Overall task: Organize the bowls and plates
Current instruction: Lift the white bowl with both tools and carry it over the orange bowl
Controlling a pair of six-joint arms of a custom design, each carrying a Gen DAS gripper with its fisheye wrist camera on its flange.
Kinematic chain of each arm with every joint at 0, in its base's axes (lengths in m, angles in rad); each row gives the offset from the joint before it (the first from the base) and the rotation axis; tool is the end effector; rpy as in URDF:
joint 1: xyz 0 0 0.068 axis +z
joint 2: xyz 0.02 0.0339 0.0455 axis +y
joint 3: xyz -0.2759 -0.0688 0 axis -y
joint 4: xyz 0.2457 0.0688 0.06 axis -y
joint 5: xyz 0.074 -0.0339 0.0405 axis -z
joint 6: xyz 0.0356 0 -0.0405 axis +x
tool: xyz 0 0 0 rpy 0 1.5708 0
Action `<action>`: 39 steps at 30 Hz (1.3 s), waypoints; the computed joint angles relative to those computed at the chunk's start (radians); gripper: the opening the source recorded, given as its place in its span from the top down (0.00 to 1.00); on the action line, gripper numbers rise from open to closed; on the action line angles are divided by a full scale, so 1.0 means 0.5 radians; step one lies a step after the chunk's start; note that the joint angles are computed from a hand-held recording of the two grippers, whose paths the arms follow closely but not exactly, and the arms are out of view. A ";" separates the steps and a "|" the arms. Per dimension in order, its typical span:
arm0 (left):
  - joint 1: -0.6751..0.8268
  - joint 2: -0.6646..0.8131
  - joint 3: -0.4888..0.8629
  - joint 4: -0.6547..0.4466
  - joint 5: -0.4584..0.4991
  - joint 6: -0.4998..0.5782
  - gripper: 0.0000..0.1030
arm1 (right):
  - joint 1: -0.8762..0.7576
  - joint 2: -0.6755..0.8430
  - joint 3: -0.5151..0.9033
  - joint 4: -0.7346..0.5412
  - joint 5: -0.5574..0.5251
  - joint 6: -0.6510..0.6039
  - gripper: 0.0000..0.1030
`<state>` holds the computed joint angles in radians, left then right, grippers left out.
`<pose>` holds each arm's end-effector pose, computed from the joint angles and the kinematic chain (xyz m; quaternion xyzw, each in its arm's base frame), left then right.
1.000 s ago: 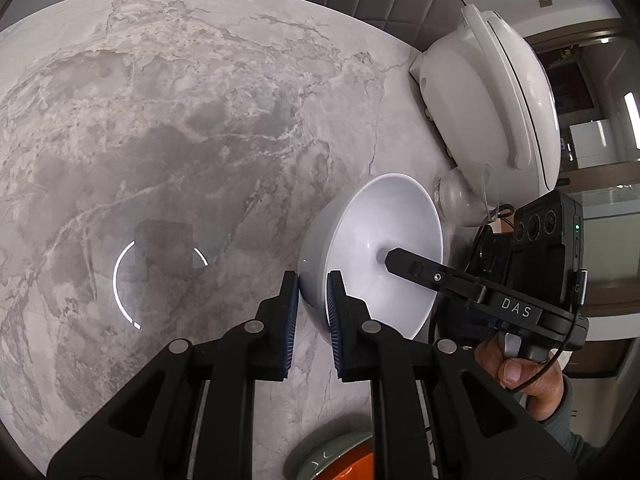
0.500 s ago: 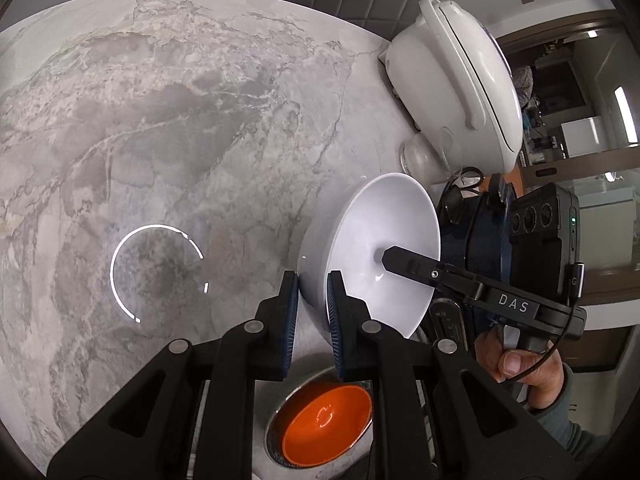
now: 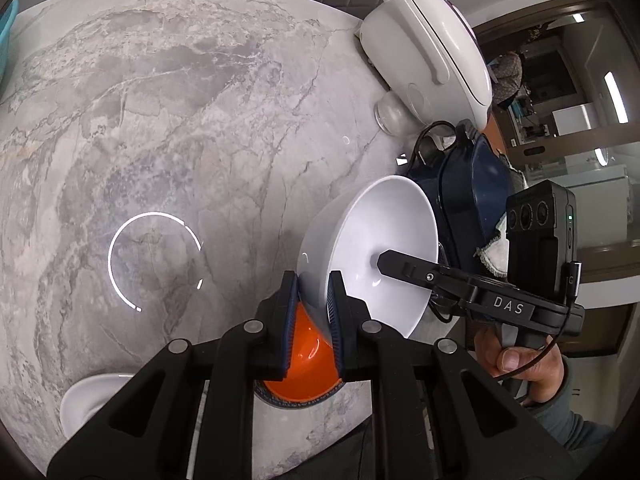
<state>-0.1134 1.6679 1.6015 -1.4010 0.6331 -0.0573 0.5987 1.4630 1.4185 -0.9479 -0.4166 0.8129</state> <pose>0.3021 -0.0556 0.3295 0.0427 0.9482 -0.3139 0.0224 0.2370 0.1791 0.3476 0.0416 0.9387 0.3318 0.0838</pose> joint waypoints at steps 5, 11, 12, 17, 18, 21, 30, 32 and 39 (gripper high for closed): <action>-0.024 -0.171 -0.176 -0.015 0.012 0.006 0.87 | 0.114 -0.135 -0.077 -0.042 0.071 0.104 0.84; -0.060 -0.356 -0.430 0.002 0.017 0.007 0.87 | 0.264 -0.296 -0.267 -0.004 0.151 0.274 0.84; -0.062 -0.384 -0.471 0.003 0.018 0.008 0.87 | 0.284 -0.317 -0.296 0.004 0.160 0.300 0.84; -0.085 -0.496 -0.655 0.039 0.001 0.003 0.87 | 0.387 -0.403 -0.429 0.041 0.193 0.418 0.84; -0.091 -0.513 -0.686 0.049 -0.008 0.000 0.87 | 0.404 -0.407 -0.444 0.044 0.198 0.431 0.84; -0.108 -0.549 -0.770 0.093 -0.030 -0.025 0.87 | 0.455 -0.415 -0.489 0.059 0.215 0.470 0.84; -0.205 -0.576 -0.946 0.257 -0.135 -0.103 0.87 | 0.507 -0.366 -0.537 0.060 0.242 0.456 0.84; -0.227 -0.570 -0.969 0.294 -0.160 -0.116 0.87 | 0.507 -0.349 -0.545 0.061 0.240 0.448 0.84; -0.257 -0.539 -1.028 0.393 -0.177 -0.152 0.87 | 0.507 -0.315 -0.571 0.062 0.248 0.410 0.84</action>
